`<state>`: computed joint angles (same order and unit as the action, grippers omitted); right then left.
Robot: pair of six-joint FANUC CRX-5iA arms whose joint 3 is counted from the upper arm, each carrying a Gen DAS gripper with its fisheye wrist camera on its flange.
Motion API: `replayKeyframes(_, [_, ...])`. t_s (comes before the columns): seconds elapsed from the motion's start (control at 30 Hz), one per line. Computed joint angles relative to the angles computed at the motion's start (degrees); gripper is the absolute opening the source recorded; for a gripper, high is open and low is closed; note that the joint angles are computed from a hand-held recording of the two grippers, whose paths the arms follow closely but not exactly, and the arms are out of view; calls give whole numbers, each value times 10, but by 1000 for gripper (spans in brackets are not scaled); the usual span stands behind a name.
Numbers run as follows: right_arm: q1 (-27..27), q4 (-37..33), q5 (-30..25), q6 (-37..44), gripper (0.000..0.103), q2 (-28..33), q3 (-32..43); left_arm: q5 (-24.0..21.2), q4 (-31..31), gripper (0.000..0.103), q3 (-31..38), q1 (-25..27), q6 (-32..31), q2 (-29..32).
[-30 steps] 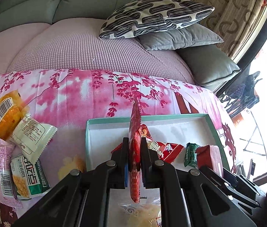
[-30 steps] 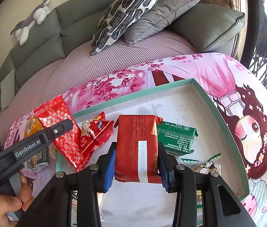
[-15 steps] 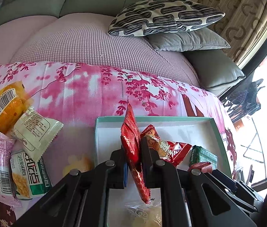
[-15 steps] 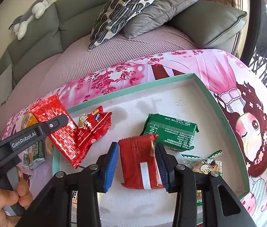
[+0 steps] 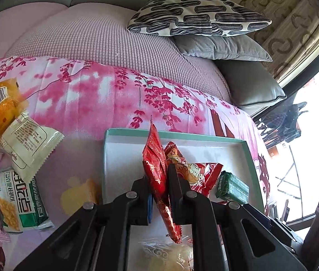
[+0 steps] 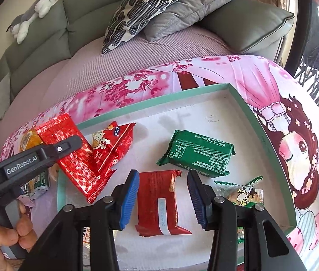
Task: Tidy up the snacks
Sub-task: 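Carry the red patterned bag and red wafer pack into the tray with both tools, release, then withdraw both tools from the tray back toward the snack pile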
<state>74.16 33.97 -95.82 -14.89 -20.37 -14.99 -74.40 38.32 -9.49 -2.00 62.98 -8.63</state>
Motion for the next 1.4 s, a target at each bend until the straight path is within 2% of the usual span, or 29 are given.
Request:
replayKeyframes(0.07, [-1, -2, -4, 3, 52, 4, 3, 1, -6, 13, 3, -3, -1, 0])
replayKeyframes(0.13, [-4, -7, -6, 7, 62, 6, 6, 1, -24, 14, 13, -9, 2, 1])
replayKeyframes(0.23, [-8, -15, -8, 11, 64, 8, 10, -8, -70, 22, 40, -21, 26, 8])
replayKeyframes(0.3, [-10, -19, -11, 13, 67, 10, 11, -13, -93, 37, 52, -27, 32, 10])
replayKeyframes(0.5, [-13, -28, -17, 3, 72, 7, 11, -29, -145, 62, 84, -38, 52, 14])
replayKeyframes(0.6, [-16, -35, -22, 0, 78, 8, 13, -42, -147, 65, 91, -36, 50, 18])
replayKeyframes(0.9, [-14, -34, -28, 3, 79, 12, 19, -61, -173, 72, 120, -47, 60, 24])
replayKeyframes(1.2, [-10, -30, -38, 11, 79, 18, 25, -65, -159, 73, 131, -36, 48, 18])
replayKeyframes(1.3, [-12, -31, -39, 13, 83, 21, 27, -62, -179, 81, 136, -41, 55, 18])
replayKeyframes(1.4, [-14, -33, -44, 13, 83, 23, 28, -56, -197, 83, 139, -45, 55, 17])
